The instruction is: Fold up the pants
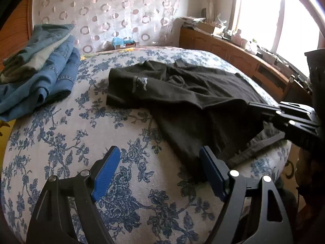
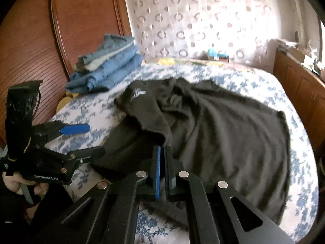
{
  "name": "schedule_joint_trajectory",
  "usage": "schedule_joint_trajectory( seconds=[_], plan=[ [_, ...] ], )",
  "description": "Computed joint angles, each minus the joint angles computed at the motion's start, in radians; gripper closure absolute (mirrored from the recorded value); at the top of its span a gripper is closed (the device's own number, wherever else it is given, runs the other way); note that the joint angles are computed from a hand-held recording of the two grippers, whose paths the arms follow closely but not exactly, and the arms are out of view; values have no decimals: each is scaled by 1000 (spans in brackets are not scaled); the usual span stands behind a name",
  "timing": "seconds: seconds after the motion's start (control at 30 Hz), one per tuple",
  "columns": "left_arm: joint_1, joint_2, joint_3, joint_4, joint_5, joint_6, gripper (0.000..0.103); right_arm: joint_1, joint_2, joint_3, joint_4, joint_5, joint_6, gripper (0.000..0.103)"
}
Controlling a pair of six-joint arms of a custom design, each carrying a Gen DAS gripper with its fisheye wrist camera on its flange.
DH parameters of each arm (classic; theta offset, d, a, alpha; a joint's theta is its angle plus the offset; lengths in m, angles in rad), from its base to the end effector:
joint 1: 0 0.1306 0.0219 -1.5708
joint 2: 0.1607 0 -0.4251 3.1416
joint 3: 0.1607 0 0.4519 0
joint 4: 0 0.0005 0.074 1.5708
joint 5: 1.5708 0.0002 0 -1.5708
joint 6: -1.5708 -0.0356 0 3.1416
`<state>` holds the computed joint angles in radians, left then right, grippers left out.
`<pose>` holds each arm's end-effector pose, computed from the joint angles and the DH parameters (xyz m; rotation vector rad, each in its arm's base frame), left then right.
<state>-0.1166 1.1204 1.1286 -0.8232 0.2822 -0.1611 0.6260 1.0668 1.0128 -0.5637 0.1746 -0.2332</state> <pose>0.4223 -0.0600 0.4628 0.4590 2.3219 -0.3147 0.3433 0.2400 0.4432 -0.3304 2.1682 0.2967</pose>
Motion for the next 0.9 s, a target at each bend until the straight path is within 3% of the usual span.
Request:
schedule_joint_trajectory(
  seconds=[0.27,0.57,0.9],
  plan=[
    [-35,-4,20,5,4,7,22,3,-101,-36,22,77,12,100],
    [-99,12,45,19,-13,15,22,-11,-235,-105,-17,132,-18,100],
    [-141,37,61,25,-24,16,22,13,-312,-143,-60,189,-74,100]
  ],
)
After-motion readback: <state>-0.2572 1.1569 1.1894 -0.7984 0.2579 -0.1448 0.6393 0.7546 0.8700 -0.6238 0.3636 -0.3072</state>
